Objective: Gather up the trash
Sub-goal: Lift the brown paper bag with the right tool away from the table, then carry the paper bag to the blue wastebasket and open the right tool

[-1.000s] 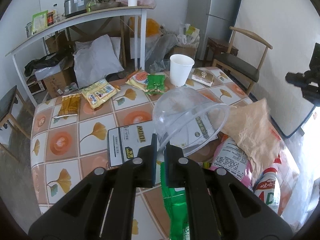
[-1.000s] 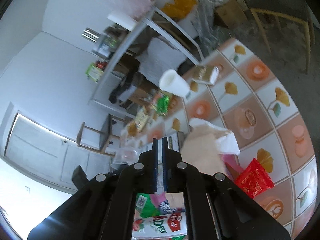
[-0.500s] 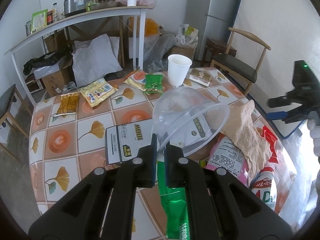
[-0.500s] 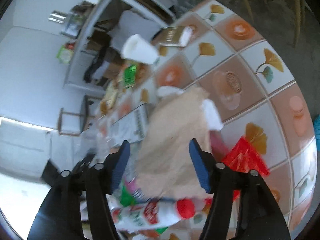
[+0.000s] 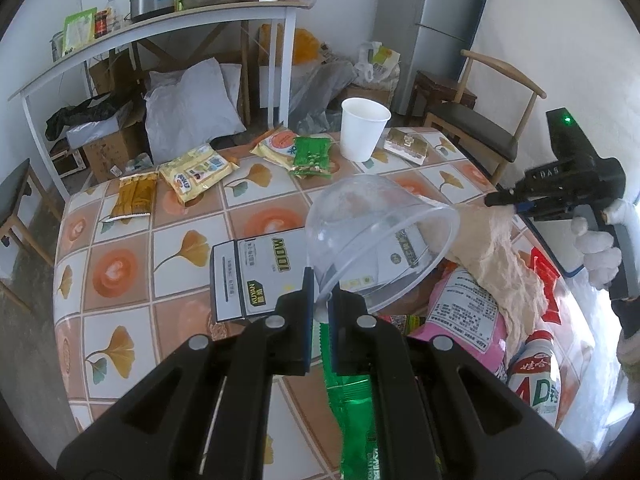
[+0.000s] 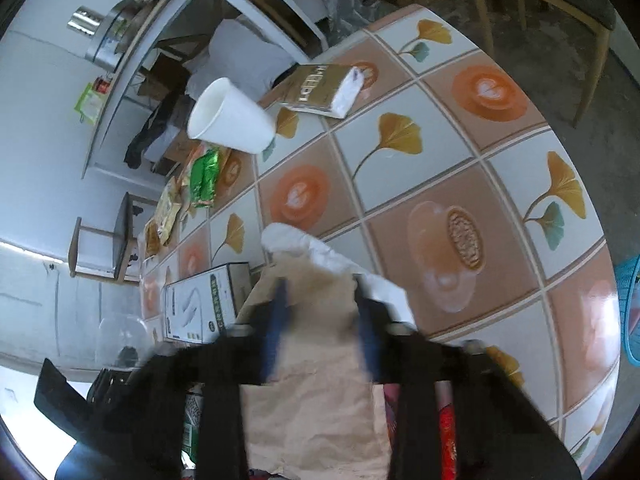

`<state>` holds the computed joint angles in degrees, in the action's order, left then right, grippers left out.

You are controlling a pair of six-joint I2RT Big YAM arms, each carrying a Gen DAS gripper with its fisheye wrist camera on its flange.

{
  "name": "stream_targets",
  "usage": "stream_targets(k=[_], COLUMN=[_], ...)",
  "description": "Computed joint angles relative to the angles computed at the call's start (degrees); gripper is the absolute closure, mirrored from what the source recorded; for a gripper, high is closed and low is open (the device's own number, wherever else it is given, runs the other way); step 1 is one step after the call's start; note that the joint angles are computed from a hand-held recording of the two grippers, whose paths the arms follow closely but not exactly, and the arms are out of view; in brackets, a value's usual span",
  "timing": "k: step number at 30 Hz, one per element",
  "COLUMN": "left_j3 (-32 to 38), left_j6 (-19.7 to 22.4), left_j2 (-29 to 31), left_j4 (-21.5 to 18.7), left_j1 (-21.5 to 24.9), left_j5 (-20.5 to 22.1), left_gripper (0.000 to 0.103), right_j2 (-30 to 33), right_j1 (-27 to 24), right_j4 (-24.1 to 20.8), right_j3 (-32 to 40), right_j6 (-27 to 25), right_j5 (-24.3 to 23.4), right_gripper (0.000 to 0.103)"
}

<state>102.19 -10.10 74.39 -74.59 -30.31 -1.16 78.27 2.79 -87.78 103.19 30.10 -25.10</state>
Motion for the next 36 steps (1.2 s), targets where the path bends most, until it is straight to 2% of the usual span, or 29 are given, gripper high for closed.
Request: stream_targets(k=[5,9,12,20,24,29,33,36], left_j3=[-0.21,-0.10,0.43,3.73,6.27,11.72,17.55,22.89], left_j6=[-0.02,-0.09,-0.48,-1.35,-1.68,-2.49,-2.88,-3.42], left_j2=[-0.35,-0.95,-1.54,-2.40,-2.35,-0.51,2.43,5.32], left_j4=[-0.05,0.14,0.25,0.00,-0.24,-0.74,-2.32,-2.97], left_j1=[0.16,0.21,0.18,-1.59,-3.30,-6.68,-10.78,-14.55], left_j5=[-0.30,-0.93,-1.50,-3.14,-3.67,-4.60,-5.95,-6.69], left_gripper=[0.098,0.098,0.098,0.098,0.098,0.098,0.098,0.098], right_j2=[-2.21,-3.94,-5.12,-7.42,-8.73,-10.60,-11.80,-12.33], right_j1=[1.51,1.39,0.74,-3.38,-7.23,-14.78,-22.77,-31.21], right_j4=[2.14,3.55,4.67,5.38,4.67,1.98,-1.24,-4.33], right_j3=[0.61,2.74,5.70,12.91,14.48,15.36,15.65,16.19], right_j6=[0.03,0.91,1.86,2.47,2.07,-0.15,-3.29,-6.13], right_j5=[1.85,-0.59,-2.63,-3.24,-3.84,-5.70,-8.87,-12.64], right_gripper=[0.100,0.100,0.100,0.100,0.100,0.100,0.100,0.100])
